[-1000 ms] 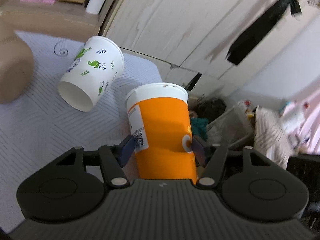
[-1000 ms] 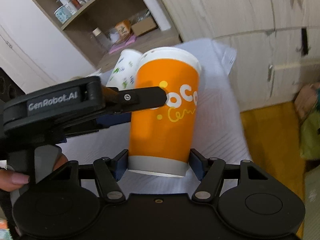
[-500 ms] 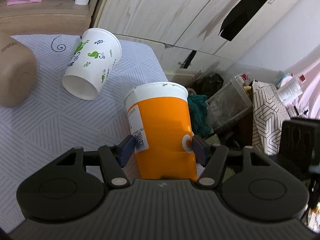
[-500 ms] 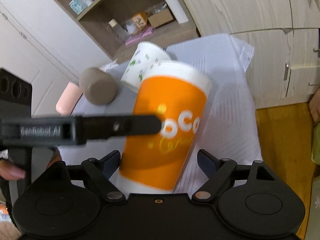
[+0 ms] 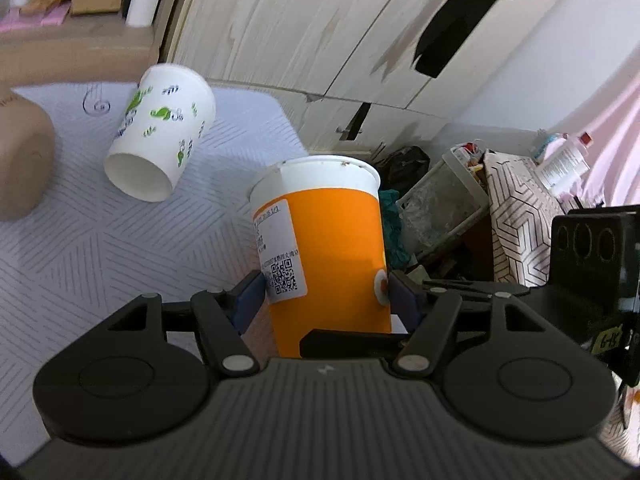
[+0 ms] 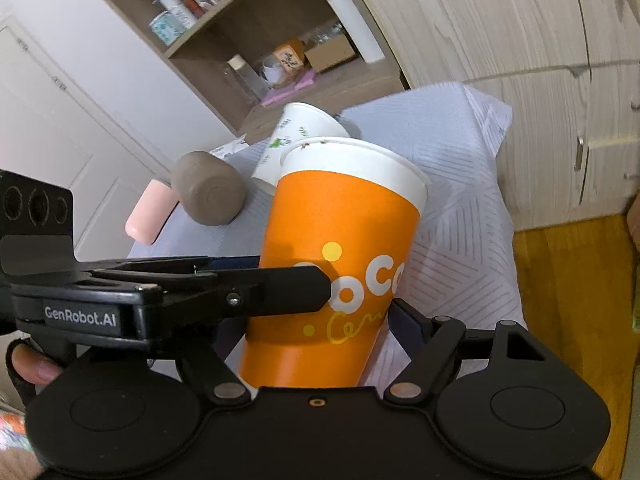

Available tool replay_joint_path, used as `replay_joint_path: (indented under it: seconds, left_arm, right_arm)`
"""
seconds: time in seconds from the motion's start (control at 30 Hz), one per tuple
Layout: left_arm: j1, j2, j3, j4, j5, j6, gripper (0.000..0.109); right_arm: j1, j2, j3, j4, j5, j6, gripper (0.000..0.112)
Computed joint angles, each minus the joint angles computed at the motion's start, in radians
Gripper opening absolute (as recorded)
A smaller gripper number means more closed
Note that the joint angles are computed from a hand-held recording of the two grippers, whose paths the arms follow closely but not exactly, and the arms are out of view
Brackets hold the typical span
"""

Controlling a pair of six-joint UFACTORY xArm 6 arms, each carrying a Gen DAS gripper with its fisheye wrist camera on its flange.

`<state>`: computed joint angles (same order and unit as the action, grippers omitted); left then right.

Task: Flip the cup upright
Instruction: 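Lift the orange cup with the right gripper and rotate it mouth-up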

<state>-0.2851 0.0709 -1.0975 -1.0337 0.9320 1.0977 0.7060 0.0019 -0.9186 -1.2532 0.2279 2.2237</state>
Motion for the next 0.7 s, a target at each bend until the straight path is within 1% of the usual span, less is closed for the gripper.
replay_joint_path:
  seconds: [0.1,0.17,0.23,0.5,0.6,0.7]
  left_arm:
    - [0.021,-0.046,0.040,-0.013,0.014,0.039,0.066]
    - [0.044,-0.077,0.067,-0.022,0.032,0.067,0.066]
    - [0.070,-0.109,0.095,-0.026,0.047,0.092,0.066]
    - [0.193,-0.203,0.165,-0.035,0.082,0.180,0.066]
    - [0.224,-0.231,0.185,-0.035,0.067,0.196,0.067]
    - [0.250,-0.244,0.200,-0.056,0.054,0.229,0.066]
  right_arm:
    - [0.046,-0.012,-0.010,-0.013,0.067,-0.007,0.080]
    - [0.081,-0.016,-0.019,-0.012,0.116,-0.040,0.079]
    - [0.107,-0.010,-0.037,-0.009,0.144,-0.068,0.079]
    - [0.161,0.085,-0.176,0.013,0.170,-0.240,0.078]
    - [0.173,0.136,-0.241,0.014,0.179,-0.295,0.078]
    - [0.194,0.190,-0.316,0.023,0.222,-0.363,0.078]
